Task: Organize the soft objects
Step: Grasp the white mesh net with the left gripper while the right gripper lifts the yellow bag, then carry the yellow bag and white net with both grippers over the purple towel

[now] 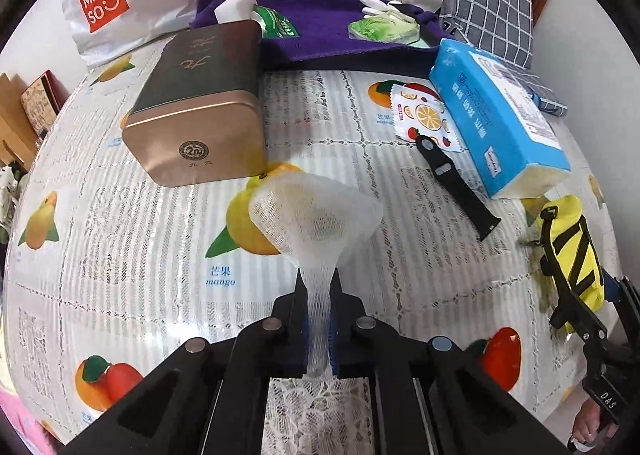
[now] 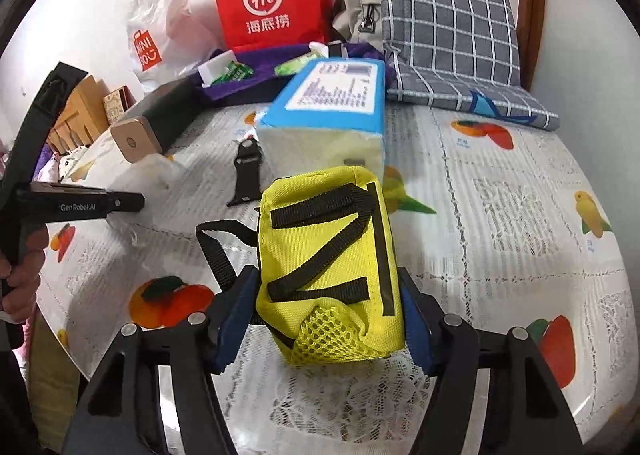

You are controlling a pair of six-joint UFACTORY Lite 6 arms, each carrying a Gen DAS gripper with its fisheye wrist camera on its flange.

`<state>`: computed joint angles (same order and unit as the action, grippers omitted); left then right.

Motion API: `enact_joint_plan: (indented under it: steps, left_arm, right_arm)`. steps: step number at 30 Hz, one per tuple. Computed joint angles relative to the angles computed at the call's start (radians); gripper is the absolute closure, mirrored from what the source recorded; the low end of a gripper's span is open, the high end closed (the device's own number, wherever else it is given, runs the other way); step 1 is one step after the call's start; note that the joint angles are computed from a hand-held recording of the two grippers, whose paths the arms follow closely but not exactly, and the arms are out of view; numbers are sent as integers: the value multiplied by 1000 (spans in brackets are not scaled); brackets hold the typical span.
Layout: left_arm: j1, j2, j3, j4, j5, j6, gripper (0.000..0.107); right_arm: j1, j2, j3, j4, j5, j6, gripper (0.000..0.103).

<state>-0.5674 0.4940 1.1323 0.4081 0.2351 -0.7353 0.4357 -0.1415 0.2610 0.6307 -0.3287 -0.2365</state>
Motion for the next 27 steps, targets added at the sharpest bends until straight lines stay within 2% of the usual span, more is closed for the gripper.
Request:
enact_joint_plan:
  steps: [4,6,11,19,22,27]
  left_arm:
    - [-13,-44,-29,112,12,-102,100]
    - [-12,-66,-39,110,12,-98,100]
    - [-11,-126,-56,88,9,-77,100]
    - [-3,-187,-38,-61,17,72,100]
    - [10,-198,-32,-131,16,137,100]
    - [38,-211,-10,-211,28,215,100]
  right_arm:
    - [8,-51,2,32,36,-27,37]
    - [8,-73,7,50,61,-43,37]
    - [46,-169,10,297,101,-291,37]
    - [45,-265,55,621,162,-623,37]
    - [27,-259,85,672,183,-679,37]
    - [-31,-240,135,628,241,-657,37]
